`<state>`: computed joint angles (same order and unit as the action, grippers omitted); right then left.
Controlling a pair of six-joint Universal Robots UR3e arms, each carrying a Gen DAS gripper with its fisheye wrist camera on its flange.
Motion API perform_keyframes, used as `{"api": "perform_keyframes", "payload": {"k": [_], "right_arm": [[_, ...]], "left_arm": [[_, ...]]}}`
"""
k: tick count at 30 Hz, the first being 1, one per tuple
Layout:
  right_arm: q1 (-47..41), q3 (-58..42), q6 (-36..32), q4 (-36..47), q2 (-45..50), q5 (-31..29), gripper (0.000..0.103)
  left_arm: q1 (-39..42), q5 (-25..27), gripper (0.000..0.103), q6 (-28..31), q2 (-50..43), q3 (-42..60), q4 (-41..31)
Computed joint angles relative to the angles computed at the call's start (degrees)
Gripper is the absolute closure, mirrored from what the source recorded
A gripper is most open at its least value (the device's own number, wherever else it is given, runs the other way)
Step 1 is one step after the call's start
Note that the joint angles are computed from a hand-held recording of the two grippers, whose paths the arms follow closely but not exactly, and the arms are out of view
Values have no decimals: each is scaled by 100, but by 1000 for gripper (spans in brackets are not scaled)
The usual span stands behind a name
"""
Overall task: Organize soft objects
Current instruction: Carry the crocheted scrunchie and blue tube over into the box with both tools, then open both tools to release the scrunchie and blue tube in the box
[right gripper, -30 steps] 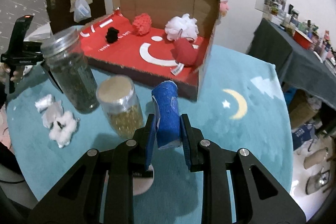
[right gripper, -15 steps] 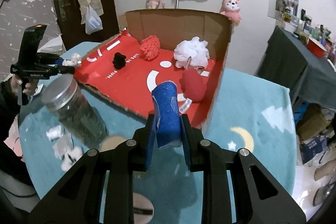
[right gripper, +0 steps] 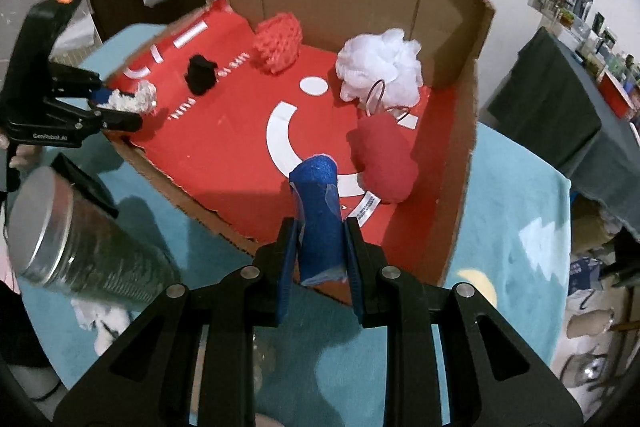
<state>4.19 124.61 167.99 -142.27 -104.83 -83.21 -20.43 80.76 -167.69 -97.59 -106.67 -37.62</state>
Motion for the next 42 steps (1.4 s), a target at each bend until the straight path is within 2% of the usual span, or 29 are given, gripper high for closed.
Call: {"api": "perform_keyframes", "payload": {"k": [3,9,22,28,32,36,38,42], "right_arm": [[202,-441,112,149,543,-322,81],[237,-950,144,349,1215,-462,81],[345,-1095,130,352,1522,-598,80],[431,-1153,155,332,1616,-721,80],[481,-1177,196,331,1658,-769,80],[499,-1145,221,357,1608,-768,79],[512,-1125,243,392,1559,-787,76],[538,-1098,317,438,1446,-791,71]], "left_arm": [[-97,133,68,-48,-301,323,-120],[-247,407,67,-127,-691,643,-182],[-389,635,65,-209,-946,833,-121],[-422,686,58,-250,-960,874,-127],[-434,651,48,-246,-928,856,-60],[-429,578,44,-220,-717,701,26],[-438,532,37,-226,-613,635,94],[-512,504,34,-273,-450,539,245]]}}
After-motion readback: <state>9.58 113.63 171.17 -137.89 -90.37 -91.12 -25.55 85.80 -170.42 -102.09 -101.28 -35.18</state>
